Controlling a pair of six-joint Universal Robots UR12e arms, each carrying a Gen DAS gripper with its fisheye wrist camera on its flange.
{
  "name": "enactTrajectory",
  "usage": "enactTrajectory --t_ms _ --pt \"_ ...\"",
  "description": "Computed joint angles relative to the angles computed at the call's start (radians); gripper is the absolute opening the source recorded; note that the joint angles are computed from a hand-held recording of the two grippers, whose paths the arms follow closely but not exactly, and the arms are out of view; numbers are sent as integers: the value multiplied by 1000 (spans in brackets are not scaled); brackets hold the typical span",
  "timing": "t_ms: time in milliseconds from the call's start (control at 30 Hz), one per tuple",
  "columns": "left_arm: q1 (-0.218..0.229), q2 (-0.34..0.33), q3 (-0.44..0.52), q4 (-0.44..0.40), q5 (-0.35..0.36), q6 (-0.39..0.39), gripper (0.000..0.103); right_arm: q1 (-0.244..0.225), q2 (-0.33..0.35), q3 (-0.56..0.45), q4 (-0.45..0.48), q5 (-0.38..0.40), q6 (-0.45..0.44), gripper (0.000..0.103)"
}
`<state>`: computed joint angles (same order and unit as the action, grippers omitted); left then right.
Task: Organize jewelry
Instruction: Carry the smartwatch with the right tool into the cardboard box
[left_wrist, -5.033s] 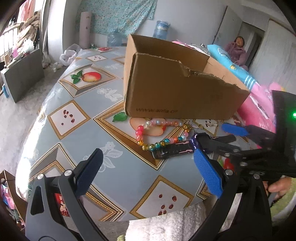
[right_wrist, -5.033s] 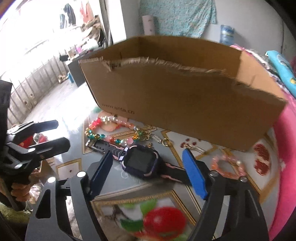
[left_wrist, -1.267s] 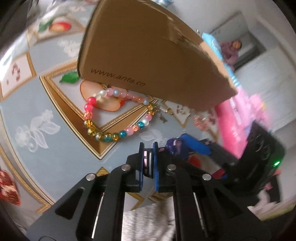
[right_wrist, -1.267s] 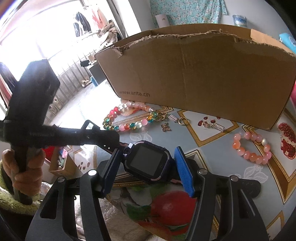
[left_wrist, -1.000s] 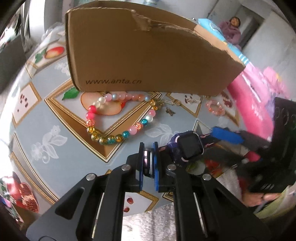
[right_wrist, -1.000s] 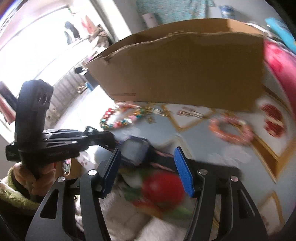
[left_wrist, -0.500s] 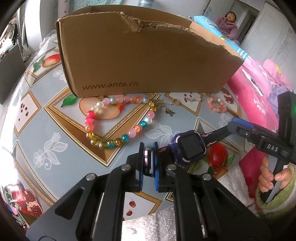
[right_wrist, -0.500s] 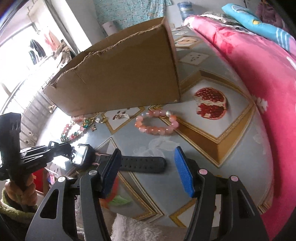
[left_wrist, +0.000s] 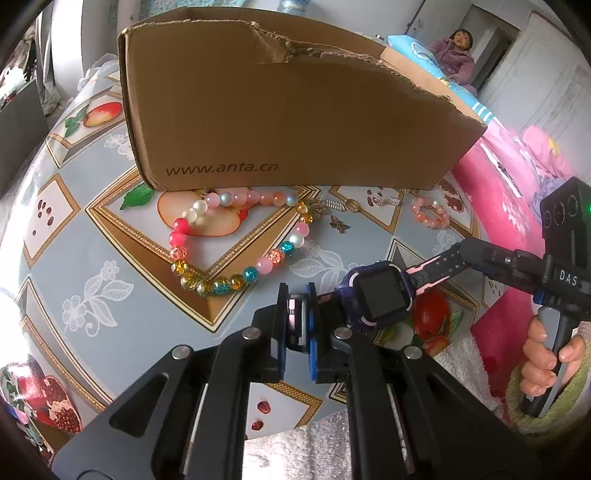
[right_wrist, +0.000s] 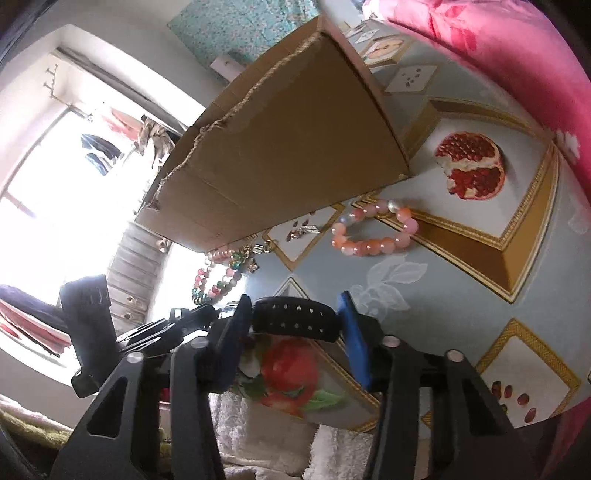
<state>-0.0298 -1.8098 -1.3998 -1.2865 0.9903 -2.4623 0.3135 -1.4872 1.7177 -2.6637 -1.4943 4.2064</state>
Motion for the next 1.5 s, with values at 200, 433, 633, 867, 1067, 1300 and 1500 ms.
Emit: enactTrajectory --t_ms 200,433,633,867,1067,1300,1500 --pt "1 11 -18 31 1 5 8 19 18 -47 65 -28 -69 15" --pt "21 36 -16 24 -71 34 7 33 11 -68 34 -69 -133 14" --pt "47 37 59 -1 -202 69 7 27 6 -132 13 -111 -287 14" --pt "-7 -101 314 13 -180 -7 7 -52 78 -296 80 -81 -434 14" --pt "-102 -353 724 -243 29 -55 7 -154 190 -459 349 79 -402 14" --pt "-177 -554 1026 -348 256 -72 19 -181 321 -649 651 16 -430 29" --pt "-177 -521 944 -205 262 -71 51 -171 301 -616 647 -86 -464 37"
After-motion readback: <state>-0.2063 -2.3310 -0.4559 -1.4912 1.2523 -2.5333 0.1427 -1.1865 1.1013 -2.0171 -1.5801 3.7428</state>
